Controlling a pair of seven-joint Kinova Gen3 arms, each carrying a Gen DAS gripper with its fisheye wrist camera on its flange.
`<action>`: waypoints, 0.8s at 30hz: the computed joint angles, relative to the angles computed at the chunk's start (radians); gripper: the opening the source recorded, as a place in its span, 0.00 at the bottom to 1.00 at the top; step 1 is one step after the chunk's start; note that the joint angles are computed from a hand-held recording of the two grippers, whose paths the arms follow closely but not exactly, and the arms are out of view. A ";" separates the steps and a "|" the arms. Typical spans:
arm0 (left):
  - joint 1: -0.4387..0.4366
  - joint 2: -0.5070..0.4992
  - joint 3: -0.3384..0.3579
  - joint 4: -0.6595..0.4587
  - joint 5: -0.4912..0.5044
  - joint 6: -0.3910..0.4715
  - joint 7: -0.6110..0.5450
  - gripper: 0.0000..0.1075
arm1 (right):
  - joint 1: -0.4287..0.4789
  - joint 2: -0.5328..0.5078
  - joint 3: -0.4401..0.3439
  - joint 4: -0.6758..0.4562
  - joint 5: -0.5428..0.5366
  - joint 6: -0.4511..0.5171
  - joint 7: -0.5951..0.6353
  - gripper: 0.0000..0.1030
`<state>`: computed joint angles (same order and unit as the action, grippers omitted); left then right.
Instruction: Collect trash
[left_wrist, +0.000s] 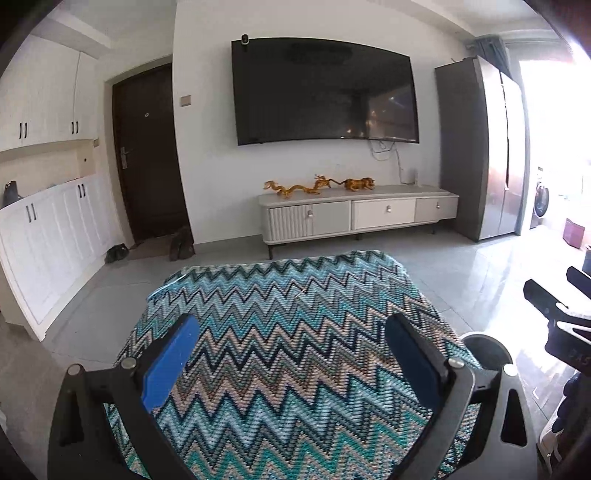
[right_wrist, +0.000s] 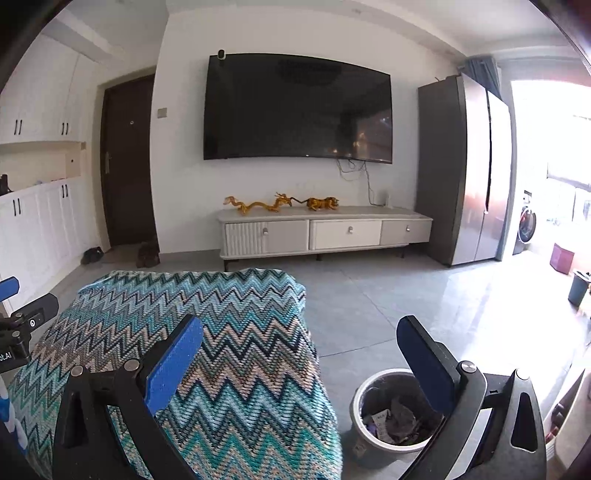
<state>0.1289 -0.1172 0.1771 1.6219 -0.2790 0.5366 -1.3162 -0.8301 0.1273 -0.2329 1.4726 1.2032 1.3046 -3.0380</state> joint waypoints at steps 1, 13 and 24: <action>0.003 0.000 -0.003 0.000 0.008 -0.005 -0.007 0.94 | -0.001 0.000 0.000 -0.001 0.000 0.007 0.002 1.00; -0.007 0.001 -0.001 -0.005 0.020 -0.039 -0.008 0.94 | -0.008 -0.004 -0.007 -0.007 0.024 0.035 0.013 1.00; -0.013 -0.003 0.002 -0.002 -0.006 -0.026 0.021 0.94 | -0.013 -0.001 -0.005 -0.021 0.021 0.033 0.037 1.00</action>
